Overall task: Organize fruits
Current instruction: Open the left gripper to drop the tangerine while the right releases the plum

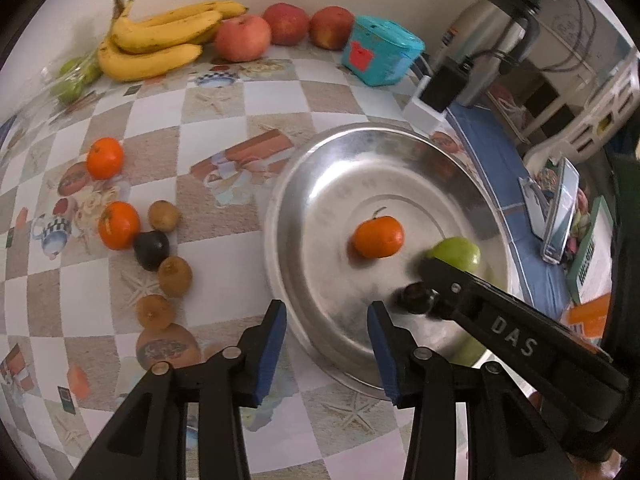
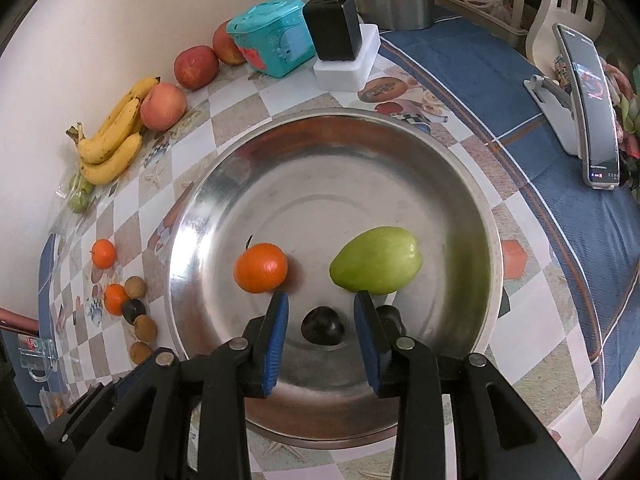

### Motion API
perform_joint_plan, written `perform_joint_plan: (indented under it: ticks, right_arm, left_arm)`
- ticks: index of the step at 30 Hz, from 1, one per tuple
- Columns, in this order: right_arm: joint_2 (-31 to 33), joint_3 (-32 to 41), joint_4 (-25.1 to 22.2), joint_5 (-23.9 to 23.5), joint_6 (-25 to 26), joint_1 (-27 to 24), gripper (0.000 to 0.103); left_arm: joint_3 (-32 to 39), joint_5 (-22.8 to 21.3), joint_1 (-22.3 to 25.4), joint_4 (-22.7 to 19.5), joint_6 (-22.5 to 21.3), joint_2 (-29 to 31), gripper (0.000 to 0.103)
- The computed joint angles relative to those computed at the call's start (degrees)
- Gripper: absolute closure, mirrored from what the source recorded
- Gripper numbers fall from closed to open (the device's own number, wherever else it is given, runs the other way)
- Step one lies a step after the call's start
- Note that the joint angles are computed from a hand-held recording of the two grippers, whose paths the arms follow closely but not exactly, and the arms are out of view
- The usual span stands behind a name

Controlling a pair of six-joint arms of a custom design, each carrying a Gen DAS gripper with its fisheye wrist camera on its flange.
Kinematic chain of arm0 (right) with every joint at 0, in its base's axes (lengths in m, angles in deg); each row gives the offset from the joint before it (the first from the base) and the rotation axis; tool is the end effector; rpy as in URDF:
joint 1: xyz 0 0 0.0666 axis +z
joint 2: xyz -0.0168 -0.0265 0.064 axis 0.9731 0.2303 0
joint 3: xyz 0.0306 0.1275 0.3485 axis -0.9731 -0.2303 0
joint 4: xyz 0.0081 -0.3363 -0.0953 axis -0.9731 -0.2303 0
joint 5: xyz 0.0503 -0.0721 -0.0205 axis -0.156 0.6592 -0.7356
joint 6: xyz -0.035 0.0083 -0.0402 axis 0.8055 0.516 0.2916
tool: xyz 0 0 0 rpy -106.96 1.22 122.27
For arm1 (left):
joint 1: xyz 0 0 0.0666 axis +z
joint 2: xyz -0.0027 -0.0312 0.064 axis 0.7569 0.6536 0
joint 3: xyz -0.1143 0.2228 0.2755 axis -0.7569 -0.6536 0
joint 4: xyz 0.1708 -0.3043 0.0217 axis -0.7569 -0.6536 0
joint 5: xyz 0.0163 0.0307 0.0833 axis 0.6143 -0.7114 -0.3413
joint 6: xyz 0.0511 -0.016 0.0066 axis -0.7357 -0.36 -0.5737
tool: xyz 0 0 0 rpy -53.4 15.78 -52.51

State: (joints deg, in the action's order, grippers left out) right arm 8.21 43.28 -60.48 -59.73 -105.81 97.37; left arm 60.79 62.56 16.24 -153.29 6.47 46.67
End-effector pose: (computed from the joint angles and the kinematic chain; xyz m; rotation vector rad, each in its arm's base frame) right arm 0.3013 0.1100 0.5017 0.8838 2.6368 0.2472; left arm 0.3489 -0.2343 0.4991 0.5692 2.7829 -0.4327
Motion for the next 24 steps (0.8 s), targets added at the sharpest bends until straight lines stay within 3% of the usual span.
perform_joint_plan:
  ticks: [24]
  right_arm:
    - [3.07,3.28,0.09,1.03,4.04,4.41,0.068]
  left_arm:
    - [0.87,-3.9,9.98,-1.33,10.48,-0.09,0.057]
